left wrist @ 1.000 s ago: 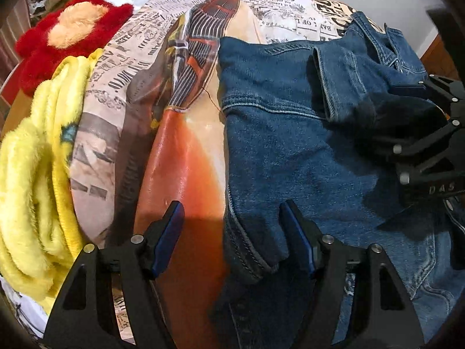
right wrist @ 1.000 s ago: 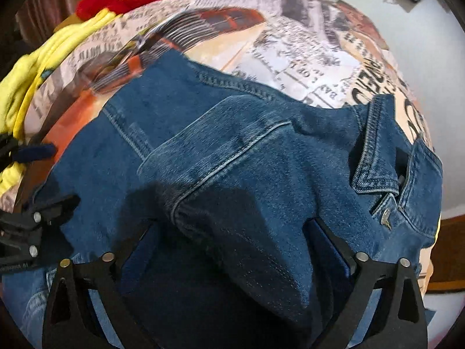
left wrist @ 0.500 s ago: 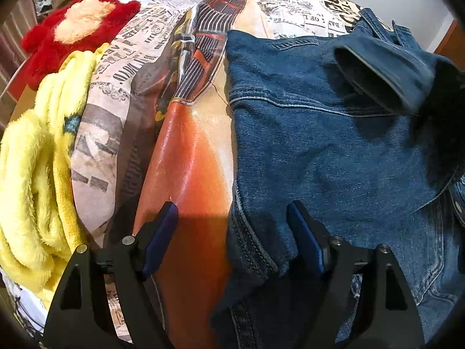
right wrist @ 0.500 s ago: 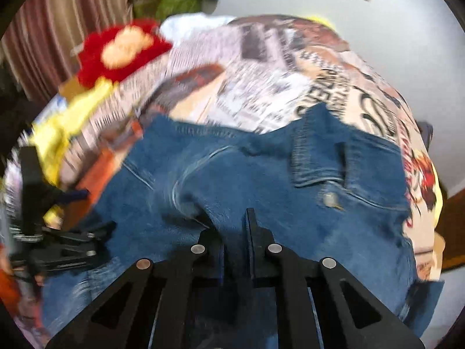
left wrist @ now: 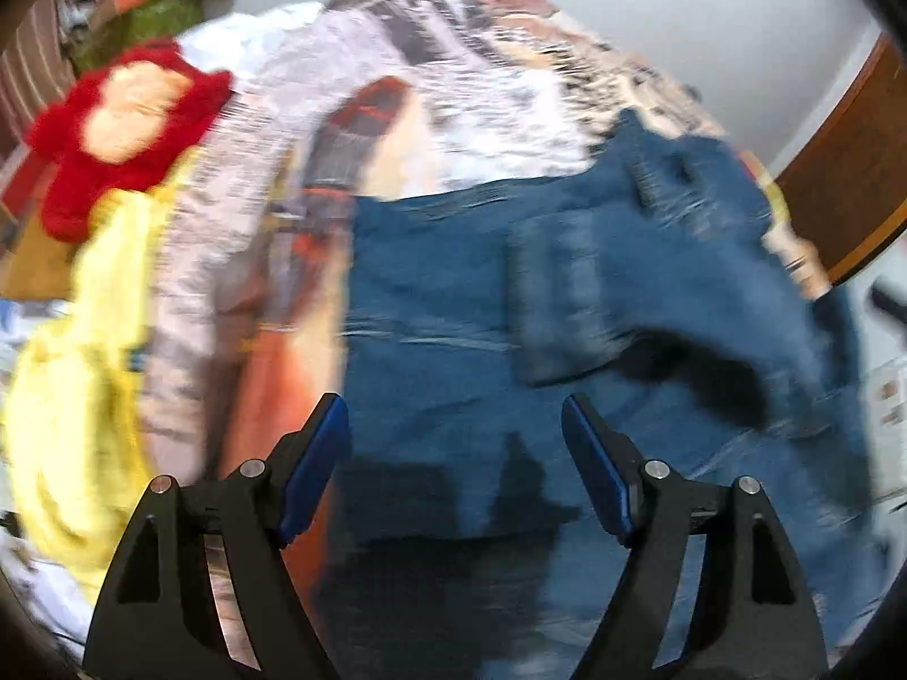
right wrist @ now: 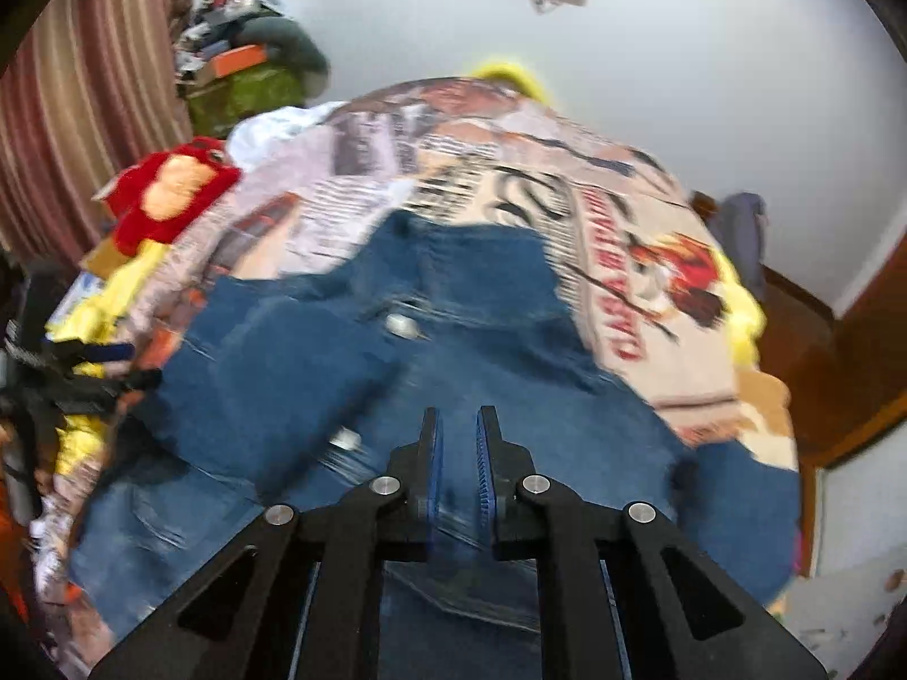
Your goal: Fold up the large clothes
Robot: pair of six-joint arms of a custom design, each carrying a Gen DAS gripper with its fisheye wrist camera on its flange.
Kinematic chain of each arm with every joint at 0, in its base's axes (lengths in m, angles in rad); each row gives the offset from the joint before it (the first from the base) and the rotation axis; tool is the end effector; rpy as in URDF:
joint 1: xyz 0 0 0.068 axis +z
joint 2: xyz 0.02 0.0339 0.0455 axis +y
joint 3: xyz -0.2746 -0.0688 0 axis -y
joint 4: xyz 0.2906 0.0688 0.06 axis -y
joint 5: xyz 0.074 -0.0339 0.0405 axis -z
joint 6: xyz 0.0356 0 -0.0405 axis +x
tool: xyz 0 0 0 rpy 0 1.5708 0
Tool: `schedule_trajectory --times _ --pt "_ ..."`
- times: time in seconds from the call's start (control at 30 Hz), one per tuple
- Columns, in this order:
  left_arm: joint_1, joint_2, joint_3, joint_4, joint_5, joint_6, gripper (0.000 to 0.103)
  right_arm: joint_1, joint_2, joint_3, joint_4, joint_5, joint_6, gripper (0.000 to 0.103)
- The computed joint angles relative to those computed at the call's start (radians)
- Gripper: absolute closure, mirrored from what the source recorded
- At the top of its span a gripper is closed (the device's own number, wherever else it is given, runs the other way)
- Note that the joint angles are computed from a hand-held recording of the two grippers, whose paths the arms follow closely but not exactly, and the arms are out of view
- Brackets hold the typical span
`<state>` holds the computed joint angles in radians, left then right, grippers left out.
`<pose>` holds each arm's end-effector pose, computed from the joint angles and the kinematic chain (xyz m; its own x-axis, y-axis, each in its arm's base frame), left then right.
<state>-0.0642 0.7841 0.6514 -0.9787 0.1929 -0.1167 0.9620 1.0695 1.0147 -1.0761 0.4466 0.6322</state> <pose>0.1691 -0.0177 0.2308 -0.9056 -0.0563 -0.4204 0.0426 0.9740 -0.2223 0.1422 0.1772 0.3023 -0.7925 -0.2048 -0.5745 -0.2063 0.9764 -0.0636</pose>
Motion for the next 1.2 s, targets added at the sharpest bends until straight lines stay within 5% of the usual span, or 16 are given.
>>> schedule_trajectory --times 0.2,0.43,0.53,0.7,0.83,1.2 --pt "-0.023 0.16 0.015 0.132 0.323 -0.211 0.025 -0.094 -0.165 -0.132 -0.076 -0.105 0.015 0.094" --pt "-0.101 0.351 0.009 0.356 0.354 -0.432 0.025 -0.09 -0.353 -0.251 -0.155 -0.107 0.05 0.094" --pt "-0.131 0.417 0.043 0.396 0.268 -0.459 0.035 -0.082 -0.405 -0.279 -0.182 -0.102 0.069 0.094" --pt "-0.216 0.399 0.095 0.338 0.069 -0.4 0.075 -0.148 -0.492 -0.316 -0.201 -0.141 0.053 0.094" --pt "-0.349 0.349 0.184 0.287 -0.09 -0.387 0.08 -0.205 -0.555 -0.319 -0.218 -0.161 0.032 0.094" --pt "-0.796 0.467 0.483 0.205 -0.323 -0.347 0.081 -0.422 -0.67 -0.235 -0.277 -0.223 -0.107 0.094"
